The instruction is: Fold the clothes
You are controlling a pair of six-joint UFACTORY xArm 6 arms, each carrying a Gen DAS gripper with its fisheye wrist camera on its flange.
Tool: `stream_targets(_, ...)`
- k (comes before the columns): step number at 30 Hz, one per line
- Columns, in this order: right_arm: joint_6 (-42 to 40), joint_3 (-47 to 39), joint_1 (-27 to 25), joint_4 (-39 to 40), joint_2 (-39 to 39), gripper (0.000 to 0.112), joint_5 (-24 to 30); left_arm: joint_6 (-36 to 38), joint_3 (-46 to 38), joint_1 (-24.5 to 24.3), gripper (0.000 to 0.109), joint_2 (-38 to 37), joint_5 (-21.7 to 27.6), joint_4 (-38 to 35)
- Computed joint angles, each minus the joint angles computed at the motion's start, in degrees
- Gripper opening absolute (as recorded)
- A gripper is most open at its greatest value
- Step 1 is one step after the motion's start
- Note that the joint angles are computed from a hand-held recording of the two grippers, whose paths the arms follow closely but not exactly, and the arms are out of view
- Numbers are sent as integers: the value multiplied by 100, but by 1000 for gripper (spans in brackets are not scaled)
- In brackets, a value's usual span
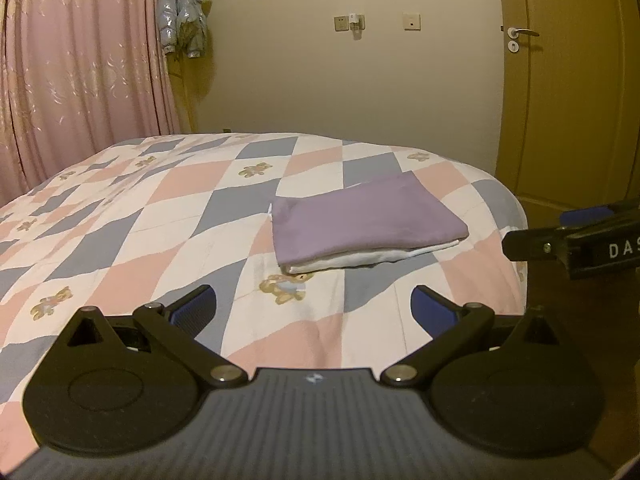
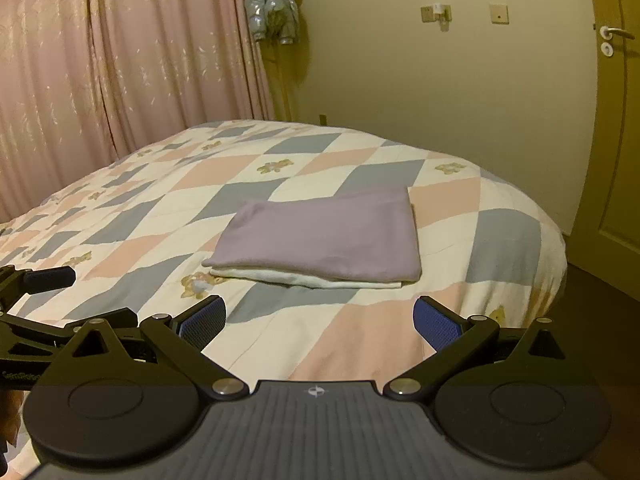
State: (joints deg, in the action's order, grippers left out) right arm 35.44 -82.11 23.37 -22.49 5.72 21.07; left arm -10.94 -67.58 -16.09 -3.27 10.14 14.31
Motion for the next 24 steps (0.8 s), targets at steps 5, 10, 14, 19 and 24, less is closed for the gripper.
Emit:
stream_targets(5,269,278,125,-267,-305,103,61,-159,203,-20,102,-317,144,9)
stream_targets(10,575,485,260,-570,-601,103,193,-321,329,-81,102,-588,399,11)
stream_targets(14,866,623,364,-879,-840,103,287,-372,515,-113,102,-814,389,65)
stream_targets(19,1141,796,461,-1127,-1109,103,330,-87,635,-158,102,-987,442,-327)
stream_targets(24,1241,857,538,-1144,-1271,103,469,32,691,-200,102,-1093,571,-458)
